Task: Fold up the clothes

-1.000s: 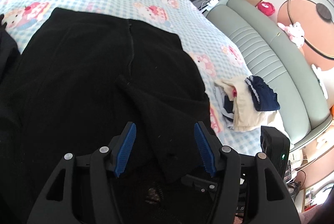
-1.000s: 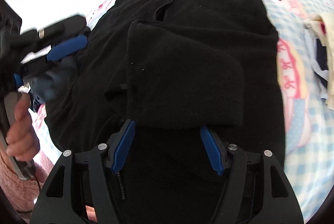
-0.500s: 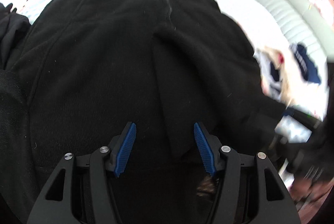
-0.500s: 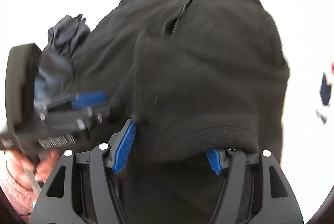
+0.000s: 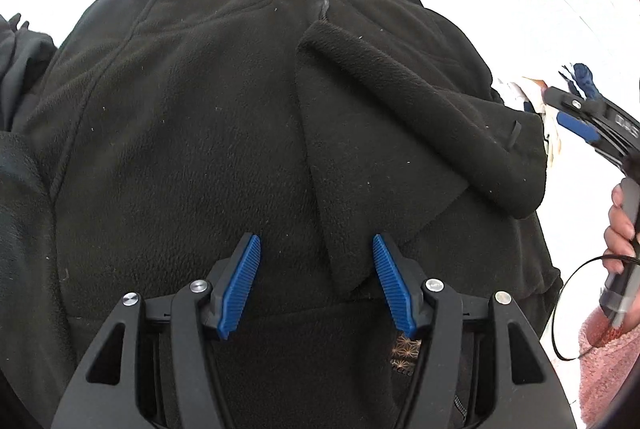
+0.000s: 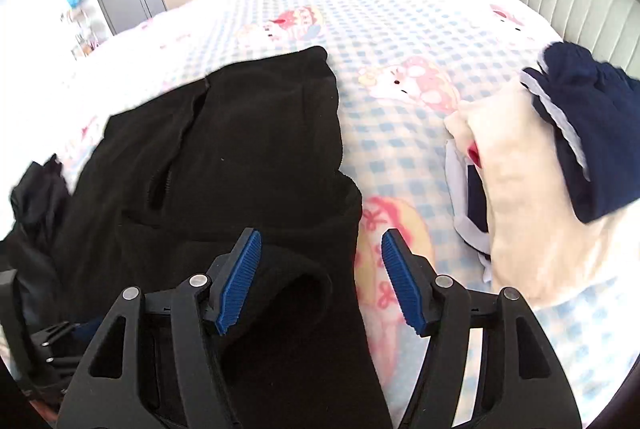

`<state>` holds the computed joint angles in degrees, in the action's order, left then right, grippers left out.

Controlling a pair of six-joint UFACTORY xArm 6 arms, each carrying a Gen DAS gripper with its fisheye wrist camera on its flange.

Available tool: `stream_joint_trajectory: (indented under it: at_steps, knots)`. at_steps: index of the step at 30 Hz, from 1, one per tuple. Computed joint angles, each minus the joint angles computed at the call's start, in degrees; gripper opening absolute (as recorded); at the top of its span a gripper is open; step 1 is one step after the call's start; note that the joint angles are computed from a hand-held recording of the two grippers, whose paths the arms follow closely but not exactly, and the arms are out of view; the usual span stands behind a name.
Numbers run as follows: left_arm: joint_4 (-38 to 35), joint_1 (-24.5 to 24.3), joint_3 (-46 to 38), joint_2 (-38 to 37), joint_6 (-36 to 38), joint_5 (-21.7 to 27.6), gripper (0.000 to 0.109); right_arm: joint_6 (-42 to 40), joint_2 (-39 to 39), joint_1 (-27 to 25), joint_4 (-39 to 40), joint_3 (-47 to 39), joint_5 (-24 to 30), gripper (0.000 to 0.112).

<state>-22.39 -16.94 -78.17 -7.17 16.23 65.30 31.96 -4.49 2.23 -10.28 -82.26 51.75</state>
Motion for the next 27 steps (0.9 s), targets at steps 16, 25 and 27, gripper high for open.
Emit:
stream_joint_trajectory:
  at_steps: [16, 25, 27]
  knots:
    - [-1.99, -6.48, -30.20, 21.72, -2.55, -0.82, 0.061, -18.81, -2.99, 1.01, 15.85, 6.53, 6.78, 0.064]
    - [-5.58, -4.00, -14.02, 9.75, 6.05, -3.02, 0.062, -7.97, -0.88, -3.43, 17.78, 5.62, -0.28, 0.065]
    - [-4.60, -4.86, -10.04, 7.34, 9.11, -2.53, 0.062, -8.62, -1.33, -3.61, 19.53, 6.61, -0.19, 0.065]
